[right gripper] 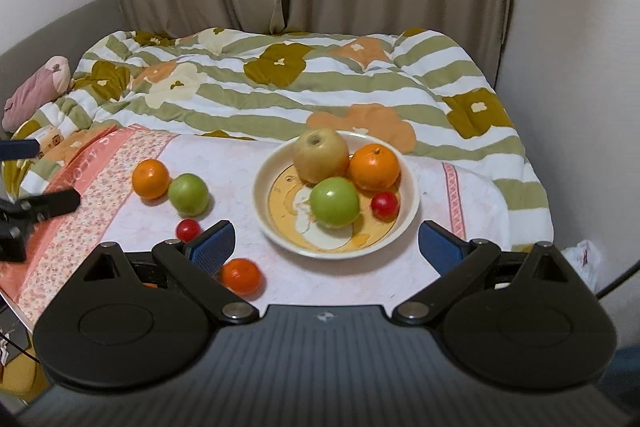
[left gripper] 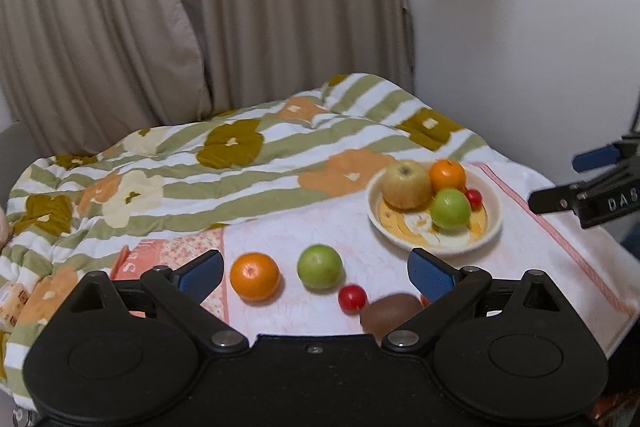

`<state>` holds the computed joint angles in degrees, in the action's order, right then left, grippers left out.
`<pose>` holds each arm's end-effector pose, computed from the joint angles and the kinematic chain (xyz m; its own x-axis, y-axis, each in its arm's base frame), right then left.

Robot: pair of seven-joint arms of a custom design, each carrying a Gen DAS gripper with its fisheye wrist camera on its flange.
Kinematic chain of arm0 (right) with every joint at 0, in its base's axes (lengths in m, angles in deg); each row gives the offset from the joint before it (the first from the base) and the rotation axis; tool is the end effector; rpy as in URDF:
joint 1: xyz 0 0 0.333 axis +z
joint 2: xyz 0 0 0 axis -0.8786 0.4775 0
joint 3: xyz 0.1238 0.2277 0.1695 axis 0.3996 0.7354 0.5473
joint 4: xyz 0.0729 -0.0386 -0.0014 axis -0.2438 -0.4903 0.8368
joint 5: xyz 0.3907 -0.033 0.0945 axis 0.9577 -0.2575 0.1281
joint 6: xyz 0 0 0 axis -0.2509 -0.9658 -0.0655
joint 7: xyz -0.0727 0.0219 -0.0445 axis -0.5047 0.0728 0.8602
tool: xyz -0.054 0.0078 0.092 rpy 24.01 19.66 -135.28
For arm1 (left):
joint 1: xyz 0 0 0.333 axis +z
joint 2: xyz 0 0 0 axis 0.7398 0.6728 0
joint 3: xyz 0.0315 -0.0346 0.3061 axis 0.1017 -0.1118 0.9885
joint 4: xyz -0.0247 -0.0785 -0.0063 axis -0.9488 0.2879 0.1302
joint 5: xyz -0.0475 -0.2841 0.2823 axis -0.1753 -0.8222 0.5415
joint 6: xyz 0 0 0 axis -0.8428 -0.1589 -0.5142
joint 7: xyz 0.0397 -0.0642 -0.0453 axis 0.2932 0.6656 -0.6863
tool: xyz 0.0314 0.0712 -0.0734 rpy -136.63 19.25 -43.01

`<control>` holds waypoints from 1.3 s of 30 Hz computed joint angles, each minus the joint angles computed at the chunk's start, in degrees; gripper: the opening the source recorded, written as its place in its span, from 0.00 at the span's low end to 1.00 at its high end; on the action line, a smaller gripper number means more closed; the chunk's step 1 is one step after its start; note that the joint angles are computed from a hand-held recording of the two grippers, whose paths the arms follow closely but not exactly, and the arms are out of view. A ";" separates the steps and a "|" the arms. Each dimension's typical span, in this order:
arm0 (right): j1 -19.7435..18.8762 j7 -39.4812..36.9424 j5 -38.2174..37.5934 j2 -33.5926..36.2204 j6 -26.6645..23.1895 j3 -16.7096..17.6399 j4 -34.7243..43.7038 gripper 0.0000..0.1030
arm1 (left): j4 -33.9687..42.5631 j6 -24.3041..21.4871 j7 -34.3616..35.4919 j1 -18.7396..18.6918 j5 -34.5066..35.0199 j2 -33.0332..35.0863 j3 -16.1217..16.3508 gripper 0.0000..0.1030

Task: Organize fruits
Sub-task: 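Withdraw both open tools from the bowl toward the remaining fruit, then grasp an orange with the left tool while the right tool grasps the brown kiwi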

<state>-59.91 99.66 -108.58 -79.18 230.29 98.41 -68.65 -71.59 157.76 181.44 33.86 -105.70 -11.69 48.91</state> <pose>0.4518 0.1325 0.4784 -0.2008 -0.9781 -0.0550 -0.6284 0.1716 -0.7587 0.5418 -0.1797 0.4843 -0.6170 -0.7735 -0.1452 -0.3809 0.4550 -0.8049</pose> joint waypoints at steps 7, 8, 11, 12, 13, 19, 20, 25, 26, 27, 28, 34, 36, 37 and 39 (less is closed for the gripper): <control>0.05 12.65 -5.45 2.22 -2.63 5.11 0.73 1.00 | 0.39 -8.39 13.26 1.83 -6.55 1.87 1.13 0.95; 0.63 14.16 -6.17 3.08 -2.94 5.17 0.99 1.00 | 0.65 -9.06 14.76 2.24 -6.96 2.53 0.98 0.94; 2.26 19.39 -9.03 6.25 -5.15 5.97 2.25 1.00 | 1.05 -10.92 18.04 3.54 -6.46 4.63 0.37 0.86; 2.83 21.32 -9.93 7.43 -5.55 6.08 2.67 1.00 | 1.14 -11.40 18.93 3.92 -6.15 5.28 0.10 0.84; 3.28 23.20 -10.96 8.54 -5.78 6.00 3.11 1.00 | 1.22 -11.96 19.80 4.31 -5.79 5.95 -0.16 0.84; 6.56 34.22 -16.94 13.13 -8.25 4.81 4.80 1.00 | 1.73 -15.13 21.46 6.08 -1.37 9.35 -1.57 0.68; 7.20 35.44 -17.71 13.70 -8.46 4.38 5.00 1.00 | 1.90 -15.41 21.56 6.26 -0.69 9.91 -1.83 0.67; 10.62 39.02 -19.82 16.02 -9.23 1.69 6.32 1.00 | 3.45 -16.77 22.41 7.49 0.61 12.32 -3.00 0.60; 11.26 39.64 -20.26 16.41 -9.28 1.06 6.60 1.00 | 3.75 -17.07 22.47 7.72 0.65 12.61 -3.18 0.60; 12.01 40.07 -20.40 16.70 -9.43 0.50 6.83 1.00 | 4.01 -17.23 22.43 7.90 0.68 12.90 -3.34 0.55; 12.65 40.39 -20.50 17.07 -9.54 -0.05 7.13 1.00 | 4.30 -17.29 21.53 7.90 1.31 13.22 -3.40 0.44; 14.93 41.13 -20.83 18.59 -9.88 -1.89 8.58 1.00 | 5.59 -19.21 18.29 8.95 3.03 14.17 -3.75 0.39; 15.35 41.12 -20.81 19.03 -9.89 -2.19 9.07 1.00 | 5.66 -19.67 17.81 9.18 3.27 14.12 -3.77 0.39; 15.54 41.03 -20.74 19.34 -9.97 -2.30 9.40 1.00 | 5.77 -19.86 17.59 9.26 3.43 14.16 -3.76 0.39; 15.83 41.03 -20.56 19.92 -9.86 -2.59 9.97 1.00 | 5.67 -19.72 17.51 9.41 3.48 14.02 -3.75 0.39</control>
<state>-44.09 140.68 -129.14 -59.26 220.44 95.82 -58.68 -65.92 138.04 198.95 43.28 -102.21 2.33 45.16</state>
